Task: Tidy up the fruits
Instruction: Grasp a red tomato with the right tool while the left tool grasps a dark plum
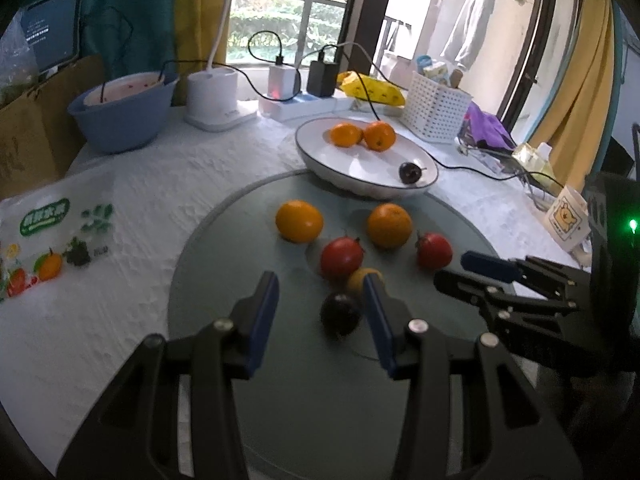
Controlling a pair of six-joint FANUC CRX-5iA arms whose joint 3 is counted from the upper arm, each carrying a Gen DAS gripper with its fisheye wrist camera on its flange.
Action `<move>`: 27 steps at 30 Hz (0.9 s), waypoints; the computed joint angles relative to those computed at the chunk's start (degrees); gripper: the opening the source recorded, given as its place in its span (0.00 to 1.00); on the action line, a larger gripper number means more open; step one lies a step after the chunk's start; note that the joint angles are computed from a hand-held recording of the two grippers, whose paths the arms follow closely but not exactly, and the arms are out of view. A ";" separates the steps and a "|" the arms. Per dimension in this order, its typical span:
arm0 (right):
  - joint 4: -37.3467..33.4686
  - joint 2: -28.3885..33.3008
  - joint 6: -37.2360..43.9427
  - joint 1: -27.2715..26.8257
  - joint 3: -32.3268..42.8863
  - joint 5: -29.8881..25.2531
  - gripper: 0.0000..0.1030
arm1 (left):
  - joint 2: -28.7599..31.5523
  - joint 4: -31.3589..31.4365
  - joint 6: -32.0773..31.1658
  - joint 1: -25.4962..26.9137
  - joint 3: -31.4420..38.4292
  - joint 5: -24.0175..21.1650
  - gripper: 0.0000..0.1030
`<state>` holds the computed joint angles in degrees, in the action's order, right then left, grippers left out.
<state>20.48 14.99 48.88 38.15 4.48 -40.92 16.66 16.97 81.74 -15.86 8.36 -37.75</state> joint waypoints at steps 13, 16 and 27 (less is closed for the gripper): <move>-2.39 2.70 3.27 -0.64 4.03 -1.87 0.45 | 3.34 0.96 -2.66 -0.16 3.09 -5.04 0.44; -2.56 3.09 3.41 -0.76 4.48 -1.97 0.43 | 3.28 2.27 -4.27 -0.15 2.51 -4.47 0.41; -3.42 3.82 4.62 -1.36 5.31 -2.07 0.32 | 3.29 4.62 -6.94 0.11 1.66 -5.01 0.26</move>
<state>17.07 18.81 53.49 36.79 9.78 -42.99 19.95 21.58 74.80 -15.75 10.02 -42.76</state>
